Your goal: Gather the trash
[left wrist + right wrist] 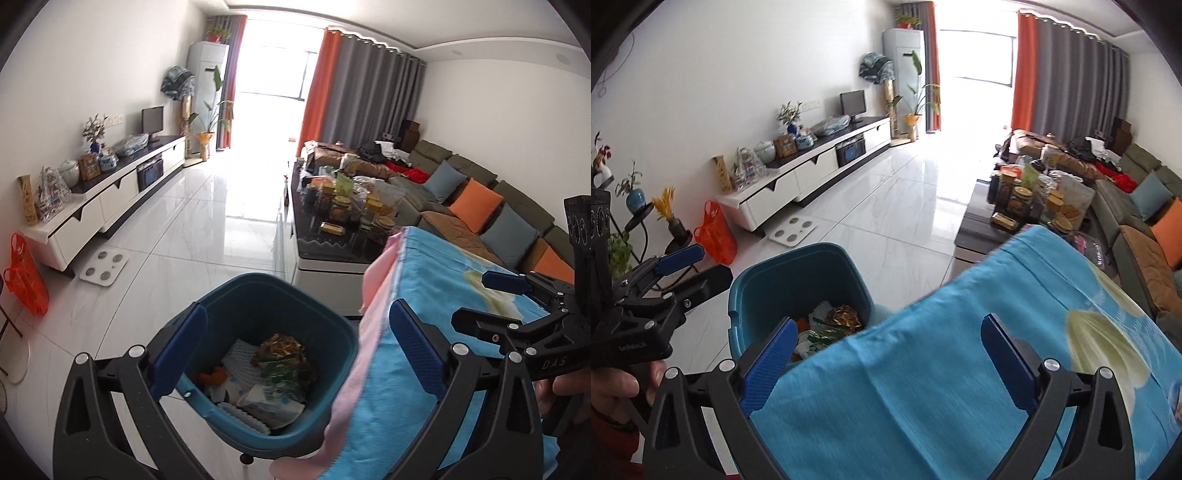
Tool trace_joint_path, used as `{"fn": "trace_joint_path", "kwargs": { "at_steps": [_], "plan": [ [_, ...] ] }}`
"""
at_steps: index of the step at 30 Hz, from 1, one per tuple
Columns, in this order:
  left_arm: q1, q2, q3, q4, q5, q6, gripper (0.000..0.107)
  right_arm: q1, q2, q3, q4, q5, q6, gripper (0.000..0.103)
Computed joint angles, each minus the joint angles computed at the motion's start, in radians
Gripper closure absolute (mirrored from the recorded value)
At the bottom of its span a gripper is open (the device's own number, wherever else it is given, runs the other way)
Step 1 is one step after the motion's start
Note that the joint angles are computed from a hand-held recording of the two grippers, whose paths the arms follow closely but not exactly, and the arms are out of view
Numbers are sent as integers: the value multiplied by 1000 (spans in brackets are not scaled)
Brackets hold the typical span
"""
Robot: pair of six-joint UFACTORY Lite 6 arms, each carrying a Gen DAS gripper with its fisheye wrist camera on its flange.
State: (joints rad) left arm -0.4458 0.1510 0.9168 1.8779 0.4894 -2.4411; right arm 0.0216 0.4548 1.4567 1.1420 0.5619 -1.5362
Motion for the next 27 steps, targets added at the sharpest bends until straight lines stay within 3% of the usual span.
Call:
{"fn": "trace_joint_path", "kwargs": {
  "at_steps": [11, 27],
  "plan": [
    [-300, 140, 282, -257, 139, 297, 10, -306, -232, -305, 291, 66, -338, 7],
    [-584, 513, 786, -318, 203, 483, 10, -848, -375, -579, 557, 278, -649, 7]
  ]
}}
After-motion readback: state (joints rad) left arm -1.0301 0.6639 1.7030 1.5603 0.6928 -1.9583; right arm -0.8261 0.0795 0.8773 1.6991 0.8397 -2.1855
